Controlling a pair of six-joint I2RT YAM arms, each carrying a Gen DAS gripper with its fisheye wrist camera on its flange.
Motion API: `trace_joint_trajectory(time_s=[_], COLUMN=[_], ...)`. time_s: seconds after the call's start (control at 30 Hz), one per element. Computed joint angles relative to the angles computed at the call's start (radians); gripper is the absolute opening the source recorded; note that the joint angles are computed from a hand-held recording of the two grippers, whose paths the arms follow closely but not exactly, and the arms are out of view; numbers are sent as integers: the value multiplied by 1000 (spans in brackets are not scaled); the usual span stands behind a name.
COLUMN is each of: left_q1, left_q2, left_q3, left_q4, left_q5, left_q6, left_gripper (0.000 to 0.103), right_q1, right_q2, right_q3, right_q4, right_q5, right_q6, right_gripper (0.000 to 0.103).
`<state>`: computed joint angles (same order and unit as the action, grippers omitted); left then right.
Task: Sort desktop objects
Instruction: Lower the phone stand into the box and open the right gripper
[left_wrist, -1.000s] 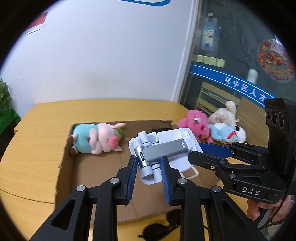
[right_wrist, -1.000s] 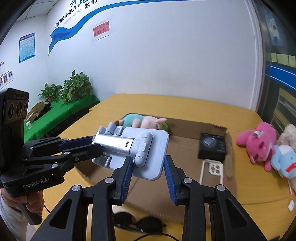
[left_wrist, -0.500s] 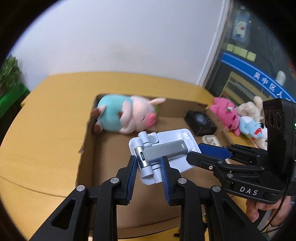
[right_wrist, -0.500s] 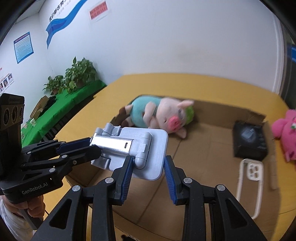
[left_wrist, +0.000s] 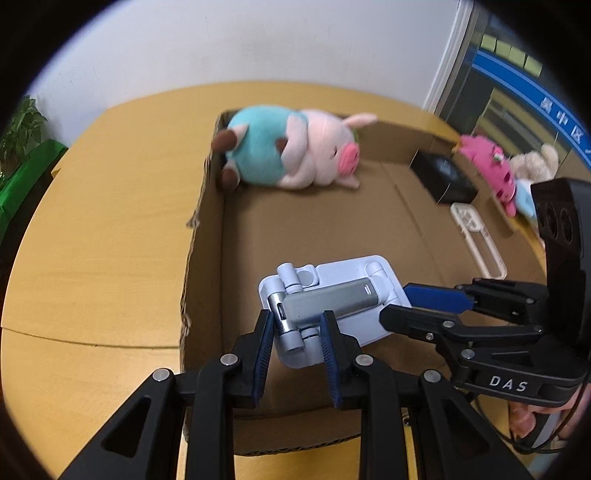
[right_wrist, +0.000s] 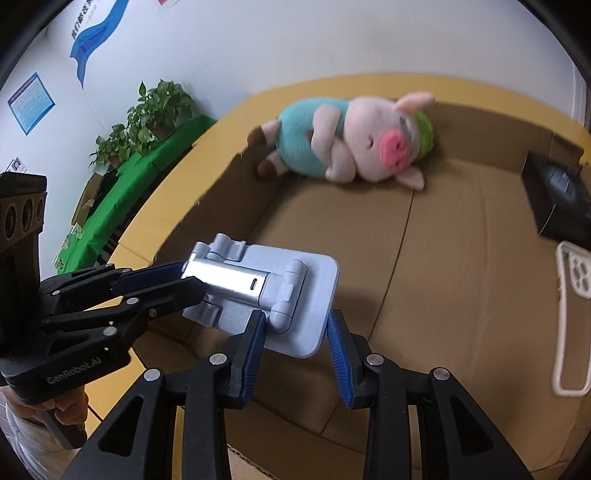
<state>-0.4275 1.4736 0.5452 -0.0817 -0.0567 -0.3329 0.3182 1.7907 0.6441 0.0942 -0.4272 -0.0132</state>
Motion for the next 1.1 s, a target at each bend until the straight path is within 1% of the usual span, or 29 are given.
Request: trace_joint_trajectory(time_s=[0.1,0.2,0.23,0.27,0.3,0.33,0.4,0.43,0.47,0.53,0.63,0.67,0.7,0.73,0.8,0.83,0.9,1.03,1.1], left_q1=[5,14,11,0,-3,-2,-36,-42,-36,-2,11,13,15,18,21,17,16,-6,-10], left_q2=[25,66,82,88,89,88,117,135,134,88,8,0,5,22,77,122,199,350,378], left_q3=[18,41,46,54,59,66,98,115,118,98,65,70,78,94,127,152,198,294,302], left_q4=[-38,-75,-84,-94,-103,-118,-160,-182,-189,-181,-159,-157,-150,-141,-116,-102,-90,-128,-132], left_q5=[-7,-18,-38,-60,-55,-33,-111,-128,-121,-64,-52,-41,-21,15,84,115,152,133,108], left_q6=[13,26,31,37,46,51,45,47,47,44,53,57,57,55,51,45,39,21,12], left_gripper=[25,24,23,19,14,14,14,14,14,14,14,14,14,14,14,14,14,14,14], right_q1=[7,9,20,32,40,49,64,78,86,72,2,-37,-69,-116,-192,-223,-304,-430,-492], right_q2=[41,99,115,129,138,151,188,194,192,187,122,80,42,-18,-112,-146,-206,-301,-321], right_q3=[37,84,96,104,111,120,144,150,150,146,80,45,17,-23,-79,-88,-105,-140,-151], right_q4=[-48,-97,-105,-111,-122,-133,-153,-155,-149,-148,-118,-108,-104,-101,-111,-135,-188,-278,-320], right_q5=[-16,-59,-53,-47,-48,-51,-97,-84,-77,-96,-131,-151,-166,-181,-201,-212,-240,-252,-257], right_q6=[5,20,24,26,24,22,16,25,32,39,34,28,22,10,-15,-27,-67,-175,-233], right_gripper=[33,33,33,33,33,32,28,30,31,30,31,33,38,44,50,52,53,54,54])
